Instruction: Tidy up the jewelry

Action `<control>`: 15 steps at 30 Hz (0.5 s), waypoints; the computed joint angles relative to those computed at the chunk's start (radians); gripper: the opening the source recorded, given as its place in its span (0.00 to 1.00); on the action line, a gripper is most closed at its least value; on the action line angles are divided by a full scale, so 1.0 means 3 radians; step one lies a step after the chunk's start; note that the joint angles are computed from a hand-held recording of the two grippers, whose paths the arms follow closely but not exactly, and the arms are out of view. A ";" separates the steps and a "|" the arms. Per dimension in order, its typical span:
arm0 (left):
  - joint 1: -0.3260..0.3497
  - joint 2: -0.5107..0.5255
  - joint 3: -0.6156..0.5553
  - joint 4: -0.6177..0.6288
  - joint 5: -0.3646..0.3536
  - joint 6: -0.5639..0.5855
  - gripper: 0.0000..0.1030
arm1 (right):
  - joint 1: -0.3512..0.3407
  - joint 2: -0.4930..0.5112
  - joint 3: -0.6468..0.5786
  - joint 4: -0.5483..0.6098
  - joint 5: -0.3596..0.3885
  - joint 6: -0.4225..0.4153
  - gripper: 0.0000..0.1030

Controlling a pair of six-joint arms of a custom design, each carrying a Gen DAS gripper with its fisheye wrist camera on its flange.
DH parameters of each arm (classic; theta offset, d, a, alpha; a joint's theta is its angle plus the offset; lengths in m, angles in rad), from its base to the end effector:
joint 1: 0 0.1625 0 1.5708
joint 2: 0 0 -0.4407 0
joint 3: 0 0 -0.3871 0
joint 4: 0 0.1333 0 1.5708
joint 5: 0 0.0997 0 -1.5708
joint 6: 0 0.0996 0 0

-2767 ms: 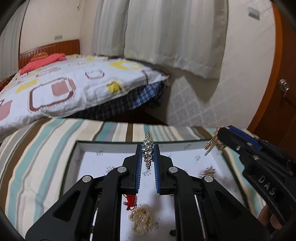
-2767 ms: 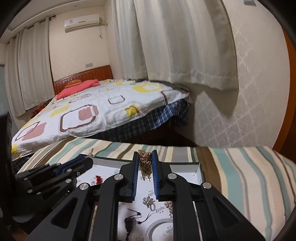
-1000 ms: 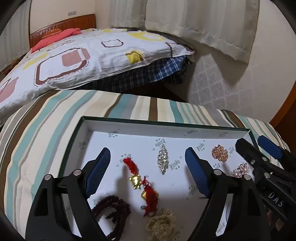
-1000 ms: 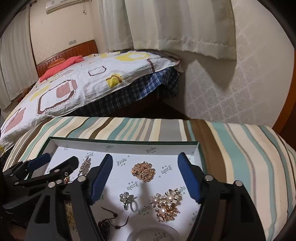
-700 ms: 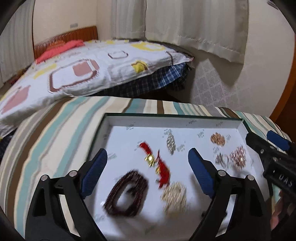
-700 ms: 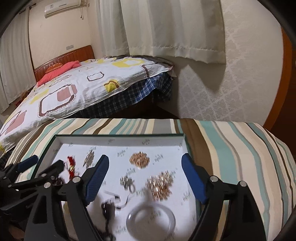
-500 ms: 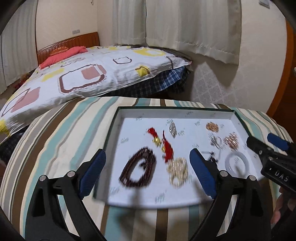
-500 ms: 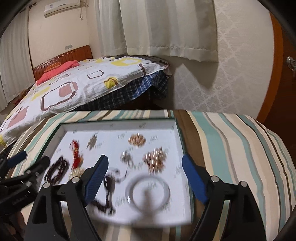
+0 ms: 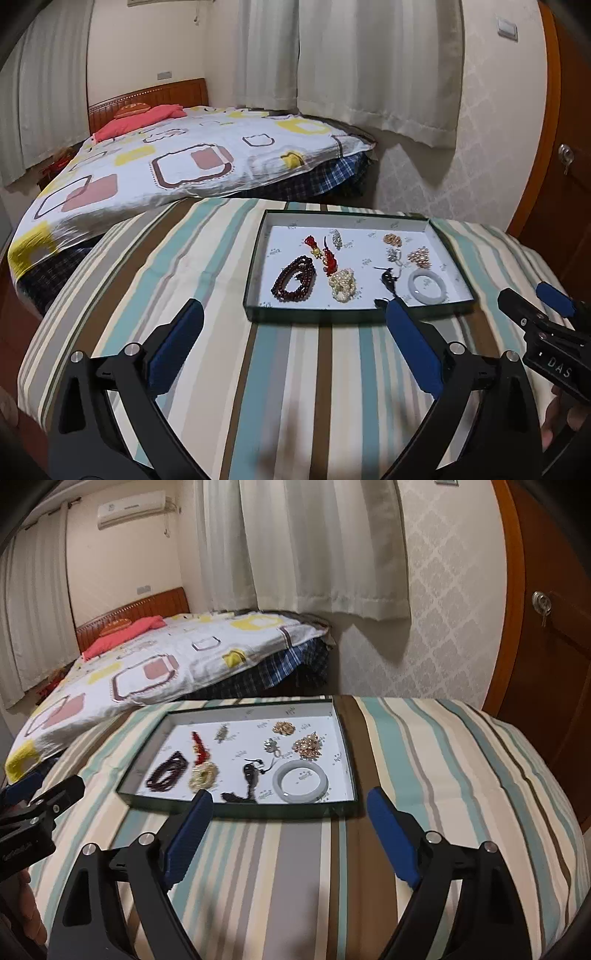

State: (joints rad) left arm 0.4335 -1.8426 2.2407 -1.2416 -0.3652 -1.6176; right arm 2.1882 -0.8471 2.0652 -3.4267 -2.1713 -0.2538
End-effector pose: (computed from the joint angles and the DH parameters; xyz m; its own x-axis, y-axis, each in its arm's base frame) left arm -0.1675 -0.3269 0.3441 -0.6965 -0.3408 -0.6315 0.3814 0.5696 -0.7281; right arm 0.3838 -0.4076 0.1228 -0.7229 -0.3613 0.5889 -0.6680 0.5831 -0.4624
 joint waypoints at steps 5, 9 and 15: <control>-0.0413 -0.0045 -0.0152 0.0869 -0.0161 -0.0754 0.95 | 0.0152 -0.0172 0.0176 -0.0133 -0.0038 -0.0002 0.81; -0.0723 -0.0011 -0.0265 0.1491 -0.0313 -0.1285 0.96 | 0.0269 -0.0302 0.0287 -0.0191 -0.0074 0.0019 0.81; -0.1068 0.0032 -0.0430 0.2022 -0.0623 -0.1808 0.96 | 0.0427 -0.0474 0.0400 -0.0162 -0.0161 0.0072 0.82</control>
State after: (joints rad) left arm 0.1132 -1.8329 2.1117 -0.6349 -0.5520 -2.1601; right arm 2.3165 -0.9893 2.1851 -3.4754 -2.2198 -0.2321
